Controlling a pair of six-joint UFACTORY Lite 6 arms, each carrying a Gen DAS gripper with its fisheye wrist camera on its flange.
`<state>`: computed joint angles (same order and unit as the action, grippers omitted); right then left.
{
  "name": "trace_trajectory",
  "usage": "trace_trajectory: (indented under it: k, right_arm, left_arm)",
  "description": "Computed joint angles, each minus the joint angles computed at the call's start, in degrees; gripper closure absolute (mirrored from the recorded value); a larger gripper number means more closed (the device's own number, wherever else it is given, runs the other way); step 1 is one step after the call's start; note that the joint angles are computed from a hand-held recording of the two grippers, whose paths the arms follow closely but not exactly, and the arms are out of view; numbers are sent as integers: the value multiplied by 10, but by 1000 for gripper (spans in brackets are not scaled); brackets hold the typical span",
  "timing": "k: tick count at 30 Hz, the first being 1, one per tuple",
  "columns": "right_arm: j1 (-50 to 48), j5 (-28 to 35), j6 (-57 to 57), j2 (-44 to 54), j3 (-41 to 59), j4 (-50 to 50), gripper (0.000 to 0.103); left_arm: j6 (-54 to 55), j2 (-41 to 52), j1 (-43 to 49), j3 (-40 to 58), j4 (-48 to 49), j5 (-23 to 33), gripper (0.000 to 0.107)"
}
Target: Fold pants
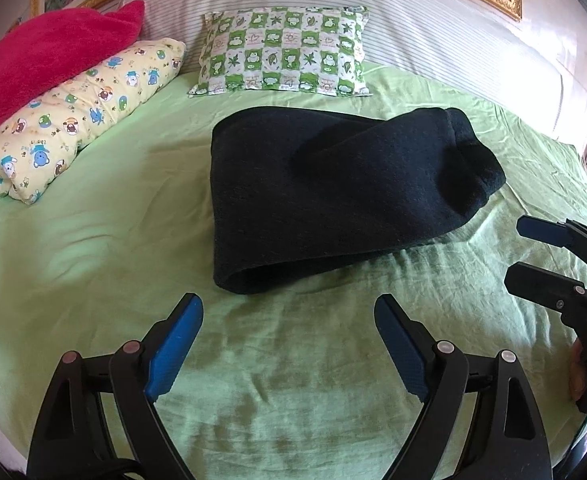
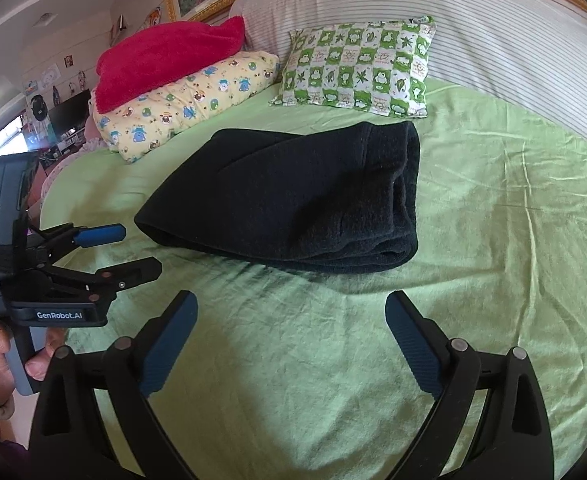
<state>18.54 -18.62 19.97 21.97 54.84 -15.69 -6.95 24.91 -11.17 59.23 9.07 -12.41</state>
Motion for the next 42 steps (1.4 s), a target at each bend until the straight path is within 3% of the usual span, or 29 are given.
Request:
trace_trajectory:
  k: [30, 42]
  right_arm:
    - [18, -21, -38, 18, 14, 35, 8]
    - [22, -22, -35, 28, 25, 33, 7]
  left_arm:
    - [145, 12, -14, 4, -147, -10, 18]
    - [162, 11, -14, 6, -163, -21, 17]
